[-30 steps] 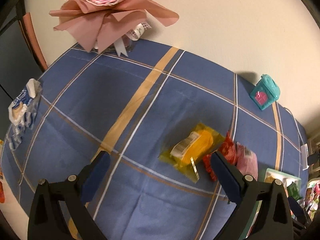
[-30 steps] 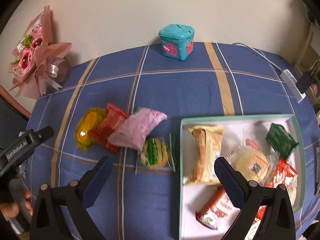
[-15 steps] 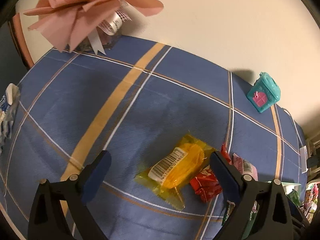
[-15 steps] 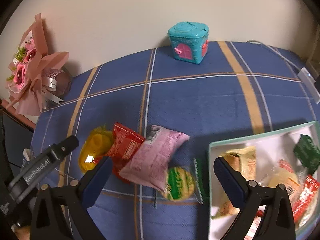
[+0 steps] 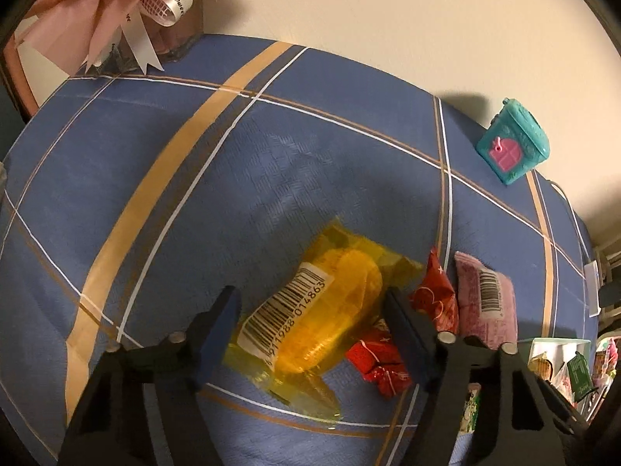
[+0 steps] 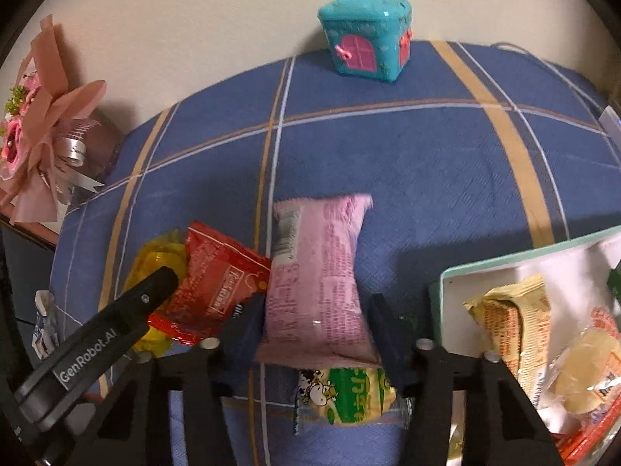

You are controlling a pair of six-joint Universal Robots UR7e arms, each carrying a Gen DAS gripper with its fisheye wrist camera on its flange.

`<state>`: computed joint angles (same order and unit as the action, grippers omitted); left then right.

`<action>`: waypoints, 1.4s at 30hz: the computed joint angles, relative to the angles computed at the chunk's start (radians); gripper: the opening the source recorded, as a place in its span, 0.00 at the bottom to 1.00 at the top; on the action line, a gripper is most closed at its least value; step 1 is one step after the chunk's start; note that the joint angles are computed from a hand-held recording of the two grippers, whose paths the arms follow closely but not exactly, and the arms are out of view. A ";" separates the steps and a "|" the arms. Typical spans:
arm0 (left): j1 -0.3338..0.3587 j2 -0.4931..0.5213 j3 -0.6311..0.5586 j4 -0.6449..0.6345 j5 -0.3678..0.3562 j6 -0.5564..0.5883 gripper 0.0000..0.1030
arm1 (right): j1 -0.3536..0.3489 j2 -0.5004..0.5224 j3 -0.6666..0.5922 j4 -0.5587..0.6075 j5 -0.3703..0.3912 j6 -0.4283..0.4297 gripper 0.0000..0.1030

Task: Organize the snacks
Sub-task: 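Grasp the pink pack with the right tool while the left tool grasps the yellow translucent pack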

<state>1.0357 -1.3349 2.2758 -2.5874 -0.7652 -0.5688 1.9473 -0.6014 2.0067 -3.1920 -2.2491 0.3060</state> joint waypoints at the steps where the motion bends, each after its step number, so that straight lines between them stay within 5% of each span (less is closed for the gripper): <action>1: 0.000 -0.002 0.002 -0.005 -0.002 0.000 0.67 | -0.003 0.001 0.000 0.001 0.004 0.000 0.53; 5: -0.004 -0.012 0.009 -0.012 -0.006 -0.008 0.61 | -0.003 -0.002 0.003 -0.008 0.003 -0.007 0.51; 6: -0.005 -0.014 0.011 -0.019 -0.010 -0.006 0.51 | -0.002 -0.003 0.002 -0.009 0.002 -0.009 0.51; 13: -0.031 -0.053 0.018 0.016 0.005 -0.049 0.44 | 0.022 -0.021 0.011 0.003 -0.003 -0.002 0.48; 34: -0.186 -0.186 0.055 0.167 0.036 -0.216 0.42 | 0.106 -0.146 0.077 0.086 -0.021 0.032 0.30; 42: -0.161 -0.197 0.055 0.217 0.020 -0.267 0.42 | 0.071 -0.159 0.102 0.037 0.013 0.036 0.31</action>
<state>0.8751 -1.5317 2.3310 -2.3701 -0.7456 -0.8358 2.0188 -0.7602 2.1089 -3.1550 -2.2361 0.3417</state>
